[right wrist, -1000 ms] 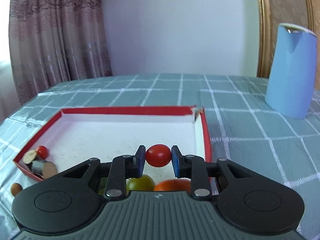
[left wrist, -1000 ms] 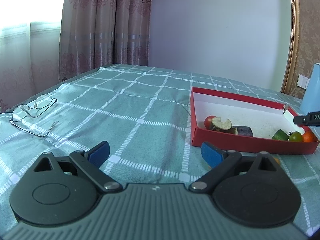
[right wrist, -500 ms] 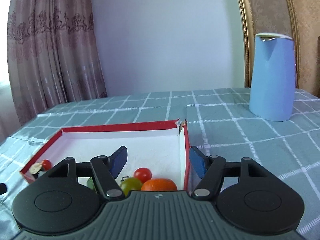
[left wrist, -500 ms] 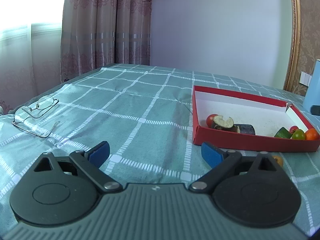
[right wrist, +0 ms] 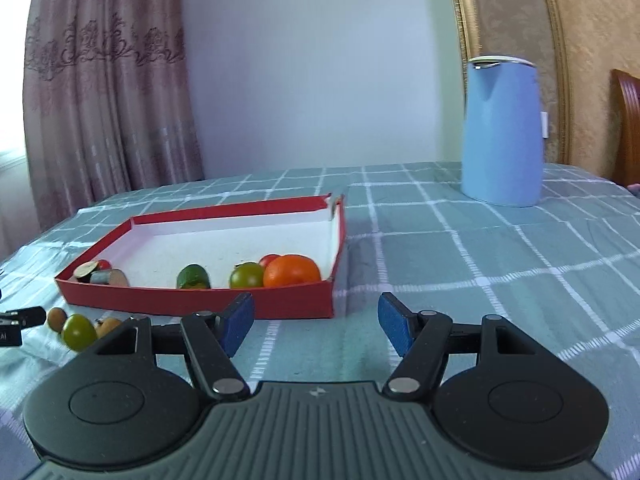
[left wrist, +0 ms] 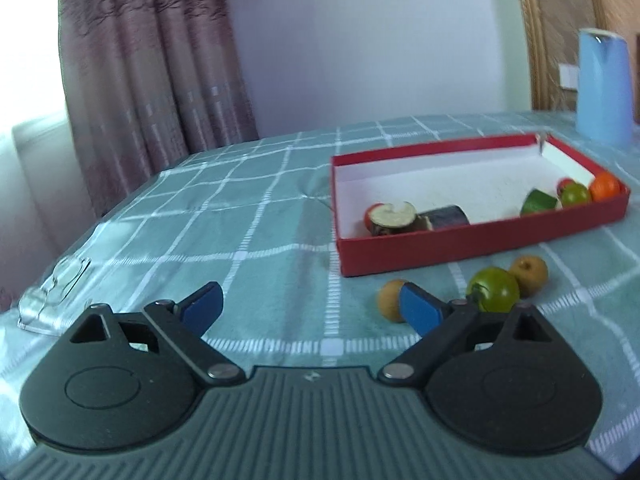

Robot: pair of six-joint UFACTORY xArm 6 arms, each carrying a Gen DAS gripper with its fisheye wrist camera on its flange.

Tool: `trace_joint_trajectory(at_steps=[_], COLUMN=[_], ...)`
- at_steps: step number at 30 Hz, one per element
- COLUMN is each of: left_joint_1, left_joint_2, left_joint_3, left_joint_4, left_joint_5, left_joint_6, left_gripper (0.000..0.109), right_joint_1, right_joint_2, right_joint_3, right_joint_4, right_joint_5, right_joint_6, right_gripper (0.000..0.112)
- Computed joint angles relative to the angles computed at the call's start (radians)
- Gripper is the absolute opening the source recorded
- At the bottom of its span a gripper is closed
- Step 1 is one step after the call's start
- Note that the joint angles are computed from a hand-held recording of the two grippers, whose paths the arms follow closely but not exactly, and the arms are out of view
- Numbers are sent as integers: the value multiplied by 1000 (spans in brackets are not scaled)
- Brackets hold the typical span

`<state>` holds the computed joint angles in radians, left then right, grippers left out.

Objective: Organize fruits
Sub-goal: 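Reach the left tool to the small brown round fruit and grasp it, then carry the brown fruit into the red box and open the left tool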

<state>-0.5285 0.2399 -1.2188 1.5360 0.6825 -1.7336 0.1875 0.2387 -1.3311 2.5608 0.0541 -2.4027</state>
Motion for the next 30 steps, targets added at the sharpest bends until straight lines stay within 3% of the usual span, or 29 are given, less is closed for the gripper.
trace_joint_trajectory(at_steps=[3,6,10,16,19,22,30], left_joint_1=[12,18,34,55,63,62,59], left_joint_2=[6,24,65,99,99,99,67], left_joint_3=[-7,-30,-79,-117,-116,-115,-79], left_joint_4=[15,-6,-93,-192,-194,-187,-114], left_joint_5=[-40,-56,-100,-157,-196,-214,-190], left_joint_6=[10,37,136,221,215,202,70], left_gripper=[94,93,79,61,36,23,23], right_joint_1=[-7,-6,-15,-28,-32,-37,-39], right_joint_2=[0,3,4,1,-4,-7,-8], right_joint_3=[6,22,39,50,57,64,58], right_joint_4=[-16,-151,-262,-264,-256,-273,-208], right_joint_5=[8,23,50,71,81,95,83], right_joint_6=[39,213,370,410,408,435,372], right_gripper=[68,68,68,68,68,68,68])
